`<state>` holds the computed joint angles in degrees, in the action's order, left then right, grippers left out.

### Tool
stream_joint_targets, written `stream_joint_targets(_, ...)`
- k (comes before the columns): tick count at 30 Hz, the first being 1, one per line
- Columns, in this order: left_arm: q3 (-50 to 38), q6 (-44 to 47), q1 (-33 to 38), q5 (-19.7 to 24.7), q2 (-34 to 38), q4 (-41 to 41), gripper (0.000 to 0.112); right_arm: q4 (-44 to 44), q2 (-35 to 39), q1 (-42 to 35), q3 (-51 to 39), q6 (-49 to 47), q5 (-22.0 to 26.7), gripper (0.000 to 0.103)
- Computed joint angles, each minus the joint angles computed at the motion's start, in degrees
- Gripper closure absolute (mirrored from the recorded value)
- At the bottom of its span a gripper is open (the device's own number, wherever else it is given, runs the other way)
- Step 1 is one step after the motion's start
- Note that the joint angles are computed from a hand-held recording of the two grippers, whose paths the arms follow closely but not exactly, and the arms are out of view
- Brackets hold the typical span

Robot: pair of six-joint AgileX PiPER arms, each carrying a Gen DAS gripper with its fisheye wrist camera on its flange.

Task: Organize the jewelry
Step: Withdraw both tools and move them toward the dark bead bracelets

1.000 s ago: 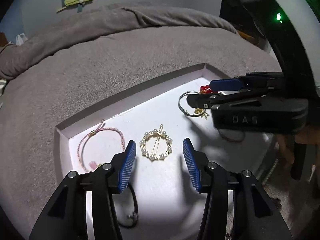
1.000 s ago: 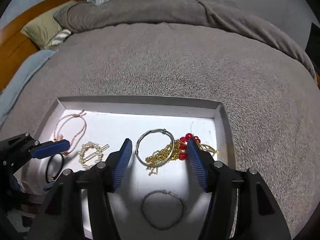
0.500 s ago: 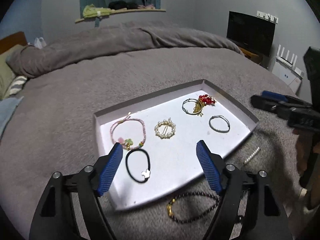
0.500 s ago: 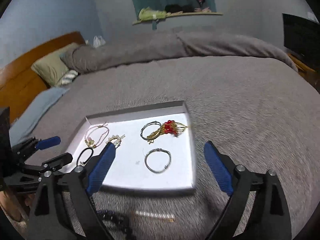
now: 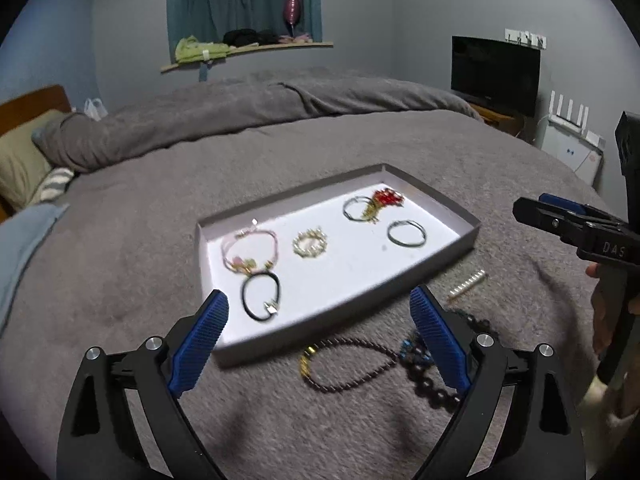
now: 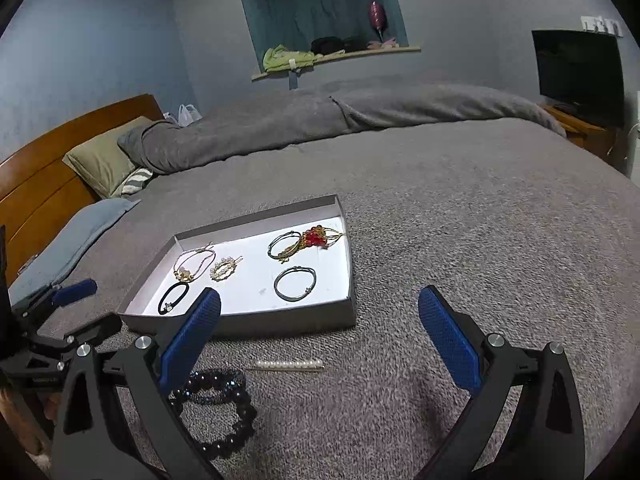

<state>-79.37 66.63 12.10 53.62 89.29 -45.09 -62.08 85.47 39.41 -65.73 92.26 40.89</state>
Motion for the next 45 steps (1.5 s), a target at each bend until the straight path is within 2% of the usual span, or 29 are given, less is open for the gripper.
stream_joint_targets(2,2.1,1.2,0.5,-0.5,-0.8,-0.6,0.020,-3.3,-0.4,2.1,1.8,3.1,2.2,0.005)
stream_joint_targets(7,8.7,5.8,2.1,-5.0,-3.1,-2.8,0.020,-5.9,-1.2,5.2,5.4,4.7,4.8,0.005)
stream_joint_targets(17,12.7,13.0,5.8,-7.6,-1.5,-5.9,0.020,-5.7,-0.8,7.5,10.1,7.2,2.4,0.005)
stream_joint_targets(22,12.5,14.6,6.4,-6.1,-0.4,-8.1,0.020,-3.7,3.2,7.9,7.4,3.8,-0.3,0.005)
stream_joint_targets(31,11.1,11.9,6.3,-4.3,1.0,-6.2,0.020,-2.9,6.8,10.0,3.9,-1.1,0.0,0.007)
stream_joint_targets(34,10.7,10.4,6.1,-4.0,1.4,-5.6,0.022,-2.4,7.0,10.1,3.8,-2.0,-0.5,0.018)
stream_joint_targets(36,11.0,10.3,5.8,-4.2,1.3,-5.3,0.023,-1.3,7.0,9.7,3.8,-2.9,-1.2,0.029)
stream_joint_targets(37,11.3,10.6,5.7,-4.5,1.1,-5.4,0.024,-1.1,7.0,9.6,3.8,-2.9,-1.3,0.031)
stream_joint_targets(39,11.3,10.6,5.5,-4.4,1.0,-5.4,0.030,-0.8,6.5,9.1,4.3,-2.9,-2.1,0.042)
stream_joint_targets(41,10.6,9.6,5.2,-3.4,1.5,-4.9,0.044,0.7,6.4,8.4,4.3,-4.2,-4.0,0.050)
stream_joint_targets(45,8.9,6.1,3.1,-4.0,3.1,-1.8,0.058,4.9,7.6,7.8,3.1,-8.9,-5.3,0.061)
